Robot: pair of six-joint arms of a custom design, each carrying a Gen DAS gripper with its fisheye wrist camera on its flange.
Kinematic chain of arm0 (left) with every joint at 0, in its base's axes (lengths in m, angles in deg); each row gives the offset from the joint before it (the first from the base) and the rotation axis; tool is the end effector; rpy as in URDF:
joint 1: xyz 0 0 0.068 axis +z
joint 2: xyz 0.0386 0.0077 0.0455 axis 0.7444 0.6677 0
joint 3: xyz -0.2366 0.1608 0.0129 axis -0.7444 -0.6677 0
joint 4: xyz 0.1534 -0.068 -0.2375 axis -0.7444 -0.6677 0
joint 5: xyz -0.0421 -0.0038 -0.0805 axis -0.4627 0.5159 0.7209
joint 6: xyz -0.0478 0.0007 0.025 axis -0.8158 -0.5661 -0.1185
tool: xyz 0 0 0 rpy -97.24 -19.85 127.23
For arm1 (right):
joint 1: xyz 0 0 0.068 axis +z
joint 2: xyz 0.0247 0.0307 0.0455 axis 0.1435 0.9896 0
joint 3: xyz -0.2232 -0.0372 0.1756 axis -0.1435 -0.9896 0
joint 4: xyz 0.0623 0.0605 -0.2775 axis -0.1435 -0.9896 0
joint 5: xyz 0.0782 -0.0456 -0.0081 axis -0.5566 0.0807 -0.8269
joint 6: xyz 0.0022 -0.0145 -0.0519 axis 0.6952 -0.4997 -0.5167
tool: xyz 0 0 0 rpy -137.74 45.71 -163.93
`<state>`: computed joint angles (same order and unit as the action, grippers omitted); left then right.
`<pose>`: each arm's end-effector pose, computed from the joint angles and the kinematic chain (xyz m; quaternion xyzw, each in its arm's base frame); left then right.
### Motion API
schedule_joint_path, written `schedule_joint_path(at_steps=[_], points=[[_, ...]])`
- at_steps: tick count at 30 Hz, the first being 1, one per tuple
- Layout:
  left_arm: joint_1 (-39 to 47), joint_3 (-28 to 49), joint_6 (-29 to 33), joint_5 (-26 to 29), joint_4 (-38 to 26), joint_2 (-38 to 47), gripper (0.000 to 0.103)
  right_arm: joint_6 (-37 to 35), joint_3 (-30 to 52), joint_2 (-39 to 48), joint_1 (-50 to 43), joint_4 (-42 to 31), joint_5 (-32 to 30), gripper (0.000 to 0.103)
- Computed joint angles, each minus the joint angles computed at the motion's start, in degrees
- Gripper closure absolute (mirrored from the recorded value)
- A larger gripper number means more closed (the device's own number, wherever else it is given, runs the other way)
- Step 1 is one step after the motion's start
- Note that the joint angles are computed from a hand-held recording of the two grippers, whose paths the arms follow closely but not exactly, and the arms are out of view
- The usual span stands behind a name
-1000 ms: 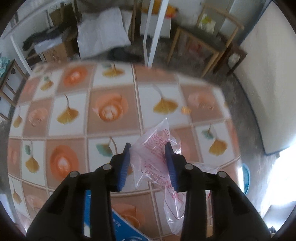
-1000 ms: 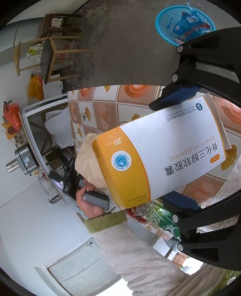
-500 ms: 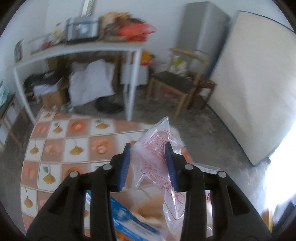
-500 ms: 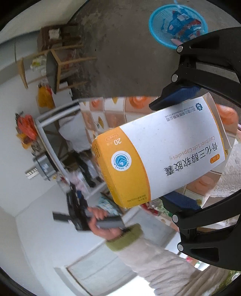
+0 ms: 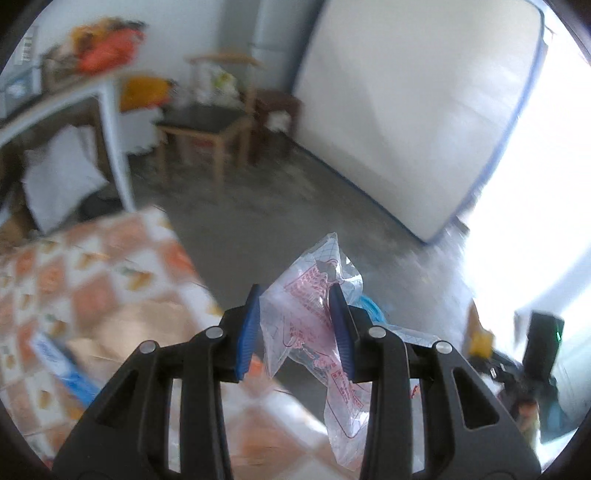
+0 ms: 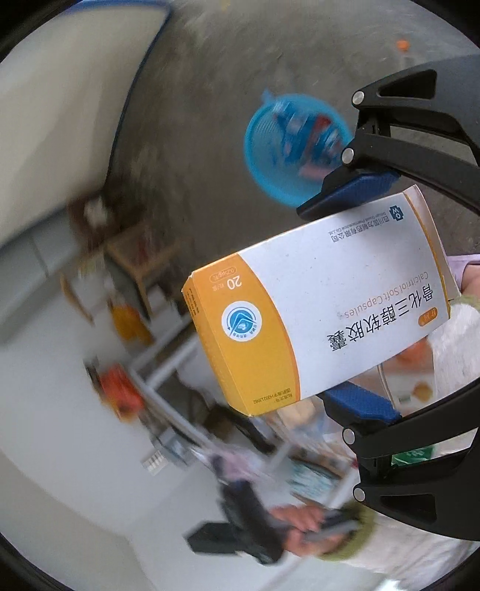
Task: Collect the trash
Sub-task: 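Carry box and clear bag over the blue wastebasket and open both tools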
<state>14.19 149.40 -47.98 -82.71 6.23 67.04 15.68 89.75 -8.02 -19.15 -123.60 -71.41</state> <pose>0.2111 -0.1401 0.4135 0.0934 0.9272 -0.1497 0.3303 0.0998 -0.0219 0.2627 0.0867 0.8840 0.3198 0.3298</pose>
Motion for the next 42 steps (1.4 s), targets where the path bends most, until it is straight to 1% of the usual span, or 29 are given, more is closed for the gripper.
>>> schedule_joint_path(at_steps=[2, 3, 5, 6, 9, 12, 13, 14, 15, 17, 19, 20, 21, 22, 23, 25, 27, 29, 32, 34, 36, 38, 39, 40, 42], points=[[-4.0, -1.4, -3.2, 1.8, 2.8, 4.6, 0.068, -6.6, -1.1, 5.0, -7.0, -2.7, -2.0, 0.022], [-4.5, -2.2, -4.1, 3.4, 3.9, 6.2, 0.068, -8.2, -2.3, 8.2, -9.3, -2.1, -2.3, 0.022], [-6.9, -2.2, -6.6, 6.0, 6.0, 12.3, 0.068, -8.7, -4.8, 14.5, -11.3, 1.3, -2.2, 0.022], [-8.0, -1.9, -7.3, 6.1, 6.8, 14.4, 0.068, -8.0, -5.7, 17.5, -11.6, 3.7, -2.1, 0.022], [-10.0, -1.1, -9.3, 7.2, 9.8, 22.2, 0.067, -3.0, -8.6, 24.6, -9.9, 12.6, -1.6, 0.022], [-10.6, 0.4, -11.1, 7.1, 12.2, 28.7, 0.067, 5.5, -10.5, 31.9, -5.3, 25.1, 0.3, 0.022], [-10.6, 1.1, -11.8, 6.9, 12.9, 31.0, 0.067, 7.1, -10.4, 34.8, -4.3, 28.2, 0.9, 0.022], [-10.6, 1.5, -12.3, 7.0, 13.5, 32.5, 0.067, 10.4, -10.3, 38.6, -2.2, 33.4, 1.6, 0.022], [-10.6, 2.6, -13.4, 7.1, 14.0, 34.7, 0.067, 11.4, -10.0, 41.3, -1.7, 36.1, 1.9, 0.022], [-10.1, 4.2, -14.5, 6.9, 15.1, 37.9, 0.066, 16.6, -8.3, 48.6, 1.3, 44.1, 3.4, 0.022], [-9.7, 6.3, -15.1, 6.7, 15.7, 40.7, 0.062, 18.7, -6.1, 55.9, 1.5, 50.3, 2.4, 0.021], [-9.6, 7.8, -15.8, 6.6, 16.0, 42.6, 0.056, 20.4, -4.7, 59.7, 2.5, 53.5, 1.9, 0.019], [-9.3, 9.3, -16.2, 6.9, 15.9, 44.1, 0.045, 22.7, -2.9, 64.3, 3.8, 56.9, 2.7, 0.017], [-8.9, 10.1, -17.1, 7.3, 16.1, 45.1, 0.040, 24.4, -1.4, 68.0, 4.8, 59.6, 3.4, 0.014], [-8.6, 10.2, -18.2, 7.4, 16.7, 45.6, 0.036, 25.6, -0.3, 71.2, 5.3, 61.5, 3.6, 0.014], [-7.8, 8.4, -20.5, 8.6, 19.2, 44.8, 0.036, 27.6, 2.2, 78.5, 6.1, 64.3, 3.1, 0.014], [-7.6, 5.6, -21.6, 9.9, 21.7, 43.0, 0.036, 29.2, 3.2, 82.2, 6.4, 65.6, 3.3, 0.014], [-7.6, 3.2, -20.8, 9.5, 22.5, 40.7, 0.036, 29.5, 2.7, 83.9, 6.5, 67.7, 3.4, 0.014], [-7.1, 0.5, -19.1, 9.2, 22.3, 36.5, 0.036, 28.1, 0.6, 83.7, 6.3, 69.5, 4.1, 0.014], [-6.9, -0.6, -18.1, 9.0, 21.2, 33.7, 0.036, 26.1, -1.0, 82.1, 5.3, 69.3, 3.8, 0.014], [-6.6, -1.9, -16.3, 8.7, 18.7, 29.3, 0.035, 22.9, -3.8, 78.2, 3.7, 67.9, 3.7, 0.014], [-6.2, -4.2, -14.4, 8.9, 16.4, 23.4, 0.032, 17.4, -6.7, 72.5, 0.7, 64.0, 2.7, 0.014], [-6.0, -5.5, -13.1, 8.0, 13.5, 18.7, 0.030, 13.6, -8.4, 68.1, -1.0, 60.8, 2.2, 0.014], [-5.7, -6.5, -12.0, 7.5, 11.9, 15.3, 0.030, 10.6, -9.7, 64.4, -2.4, 57.8, 2.0, 0.014], [-5.3, -8.3, -10.2, 5.3, 7.3, 6.8, 0.025, 3.8, -12.3, 54.7, -5.5, 49.5, 1.2, 0.014]])
